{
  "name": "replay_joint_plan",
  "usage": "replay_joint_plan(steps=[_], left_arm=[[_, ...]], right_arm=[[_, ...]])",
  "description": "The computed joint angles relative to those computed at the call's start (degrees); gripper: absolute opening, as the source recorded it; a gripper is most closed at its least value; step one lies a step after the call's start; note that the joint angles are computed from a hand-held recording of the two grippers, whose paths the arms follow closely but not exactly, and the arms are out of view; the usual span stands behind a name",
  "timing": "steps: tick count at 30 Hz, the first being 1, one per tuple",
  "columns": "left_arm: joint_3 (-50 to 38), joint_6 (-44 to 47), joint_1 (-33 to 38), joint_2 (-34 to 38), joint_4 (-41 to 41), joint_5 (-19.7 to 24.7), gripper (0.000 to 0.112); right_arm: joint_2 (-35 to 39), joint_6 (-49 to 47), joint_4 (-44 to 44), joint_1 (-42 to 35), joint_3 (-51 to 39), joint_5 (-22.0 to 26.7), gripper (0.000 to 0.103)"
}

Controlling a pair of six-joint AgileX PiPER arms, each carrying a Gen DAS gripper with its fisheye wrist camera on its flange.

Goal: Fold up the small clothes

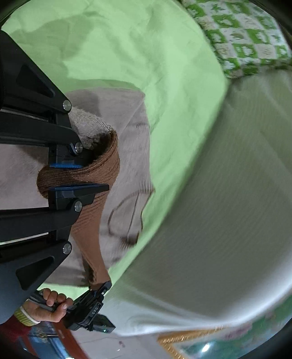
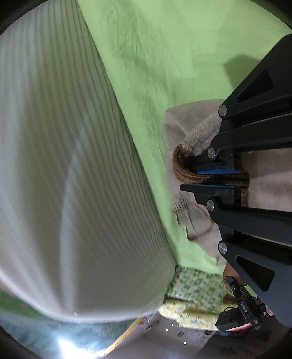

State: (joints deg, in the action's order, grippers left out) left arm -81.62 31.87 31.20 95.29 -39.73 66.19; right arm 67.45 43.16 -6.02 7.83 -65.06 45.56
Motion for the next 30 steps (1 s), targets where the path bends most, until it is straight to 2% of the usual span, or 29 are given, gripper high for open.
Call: replay_joint_plan(steps=[3,6,7,8,10,11,12,13,15,18,21,24,28,30], left_arm=[[-1.8,-3.75,-1.88,3.79,3.93,-2.58,0.016],[-2.8,-5.07,-2.17,5.23,4.37,-2.89,0.02],[-2.48,-4.44,-2.19,4.78,4.13,-3.18,0.022],[-2.32,-3.85,-2.24,4.38,3.88,-3.39,0.024],[-1.31,-3.47,-2.34,2.11,4.6,-4.2,0.044],[-0.68,-3.9,-2.46,0.81,5.47,-5.55,0.052],[0.5,-6.44,-2.93,-1.16,7.37,-8.13,0.066],[0.98,-6.78,-2.61,-2.59,7.83,-9.15,0.07],[1.35,-5.77,-0.79,-4.7,6.54,-8.6,0.07],[3.05,-3.64,0.53,-7.23,4.52,-5.9,0.07],[6.15,-1.5,-1.94,-8.72,4.59,-3.51,0.07],[10.67,-0.03,-7.75,-9.22,4.63,-3.27,0.07],[14.45,1.11,-15.99,-7.64,6.29,-6.81,0.07],[14.55,0.18,-18.97,-5.2,9.09,-9.08,0.069]], right_arm=[[3.77,-0.41,0.97,-1.85,-1.04,0.09,0.013],[5.09,-0.85,1.62,-3.08,-1.89,-0.15,0.023],[4.76,0.18,0.85,-2.98,-1.86,-0.5,0.03],[4.29,0.54,0.35,-3.23,-1.76,-1.24,0.042],[2.14,4.9,-4.4,-1.92,-1.55,-1.38,0.058],[1.12,6.0,-5.63,-1.71,-1.57,-0.95,0.059],[0.41,5.79,-5.32,-1.94,-1.64,-0.67,0.059],[-0.67,5.22,-4.59,-2.21,-1.63,-0.27,0.059],[-2.94,6.48,-6.28,-0.61,-1.78,2.05,0.059],[-5.4,9.66,-11.72,5.83,-1.56,5.11,0.059],[-4.96,9.44,-13.16,13.17,-1.17,6.52,0.059],[-1.73,2.71,-8.05,17.32,-0.42,4.99,0.059],[4.21,-11.07,1.5,18.92,-0.21,3.5,0.059],[8.1,-14.46,1.79,19.36,-1.26,5.26,0.059]])
